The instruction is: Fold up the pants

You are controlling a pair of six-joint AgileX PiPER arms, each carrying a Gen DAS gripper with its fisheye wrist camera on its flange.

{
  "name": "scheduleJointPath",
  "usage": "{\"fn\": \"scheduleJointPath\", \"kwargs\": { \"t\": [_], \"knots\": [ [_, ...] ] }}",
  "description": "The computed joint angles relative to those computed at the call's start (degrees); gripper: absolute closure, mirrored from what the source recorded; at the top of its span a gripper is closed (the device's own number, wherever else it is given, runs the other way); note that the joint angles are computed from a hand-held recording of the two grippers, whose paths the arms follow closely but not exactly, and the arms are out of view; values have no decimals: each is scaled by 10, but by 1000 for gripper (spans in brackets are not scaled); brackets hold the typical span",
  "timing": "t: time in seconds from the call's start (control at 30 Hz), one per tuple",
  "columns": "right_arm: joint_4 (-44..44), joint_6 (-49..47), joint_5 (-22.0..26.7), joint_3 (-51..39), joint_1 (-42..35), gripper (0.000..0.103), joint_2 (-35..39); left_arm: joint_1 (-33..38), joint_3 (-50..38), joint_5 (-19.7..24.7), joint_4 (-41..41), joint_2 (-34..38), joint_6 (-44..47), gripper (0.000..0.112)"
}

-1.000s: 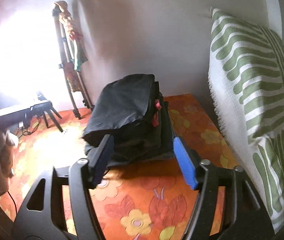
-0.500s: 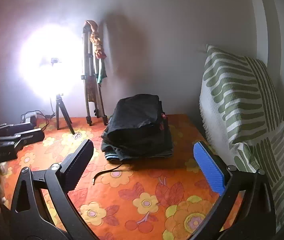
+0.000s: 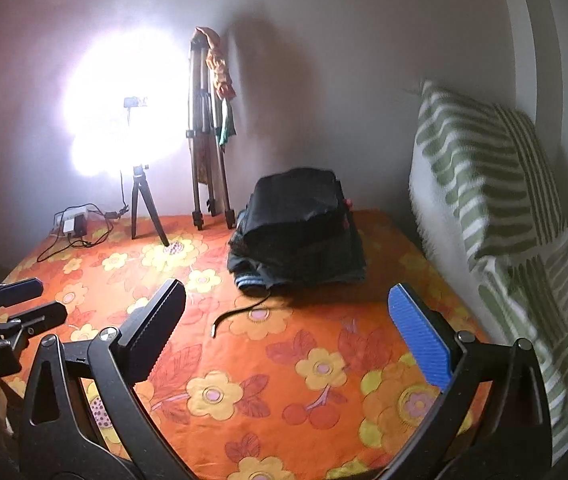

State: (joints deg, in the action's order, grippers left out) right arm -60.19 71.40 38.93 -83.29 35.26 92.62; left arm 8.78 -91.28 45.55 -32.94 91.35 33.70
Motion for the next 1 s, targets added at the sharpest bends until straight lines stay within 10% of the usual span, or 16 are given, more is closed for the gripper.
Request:
{"fn": "scheduleJointPath", "kwargs": {
  "t": [1.0],
  "knots": [
    [1, -1, -12, -11, -18, 0, 61, 17, 25, -14, 26, 12, -14, 44]
  ]
}}
